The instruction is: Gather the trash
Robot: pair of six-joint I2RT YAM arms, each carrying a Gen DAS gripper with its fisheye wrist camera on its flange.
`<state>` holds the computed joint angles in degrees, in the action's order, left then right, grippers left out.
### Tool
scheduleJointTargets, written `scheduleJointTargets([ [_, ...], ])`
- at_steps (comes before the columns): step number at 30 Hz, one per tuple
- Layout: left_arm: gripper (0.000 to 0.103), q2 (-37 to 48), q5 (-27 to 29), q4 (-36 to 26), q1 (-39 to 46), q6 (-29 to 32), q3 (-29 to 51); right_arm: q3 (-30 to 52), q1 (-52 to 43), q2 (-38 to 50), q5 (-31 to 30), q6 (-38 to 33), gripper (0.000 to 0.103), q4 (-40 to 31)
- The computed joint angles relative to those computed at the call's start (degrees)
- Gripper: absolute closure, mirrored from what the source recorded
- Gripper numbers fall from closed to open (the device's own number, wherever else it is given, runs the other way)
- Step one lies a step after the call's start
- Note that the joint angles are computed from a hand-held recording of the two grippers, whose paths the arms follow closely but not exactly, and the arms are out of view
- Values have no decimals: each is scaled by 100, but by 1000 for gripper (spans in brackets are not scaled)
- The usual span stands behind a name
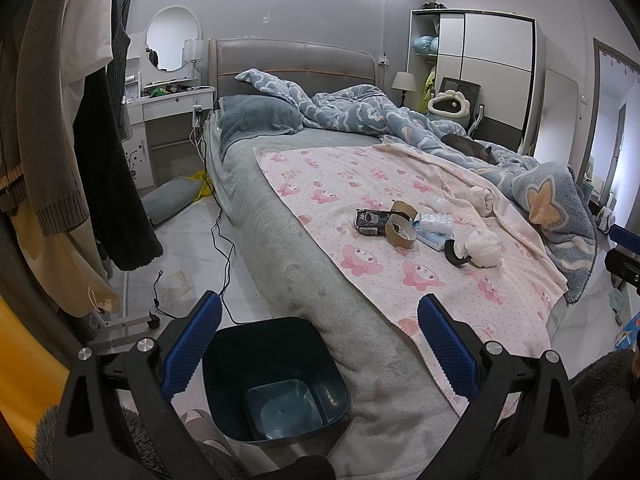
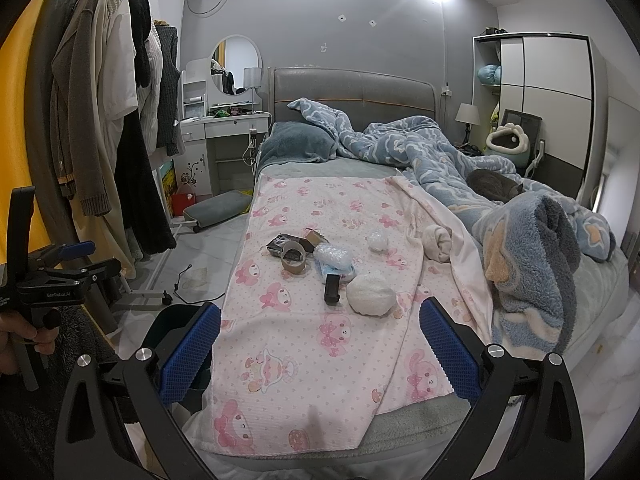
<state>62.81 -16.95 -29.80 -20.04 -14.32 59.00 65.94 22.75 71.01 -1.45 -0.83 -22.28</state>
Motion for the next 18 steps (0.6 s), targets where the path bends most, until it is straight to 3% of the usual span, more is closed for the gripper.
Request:
scheduleJointTargets([
  [18,3,41,-9,63,-37,-21,-51,191,-120,94,-154,-40,3,-276],
])
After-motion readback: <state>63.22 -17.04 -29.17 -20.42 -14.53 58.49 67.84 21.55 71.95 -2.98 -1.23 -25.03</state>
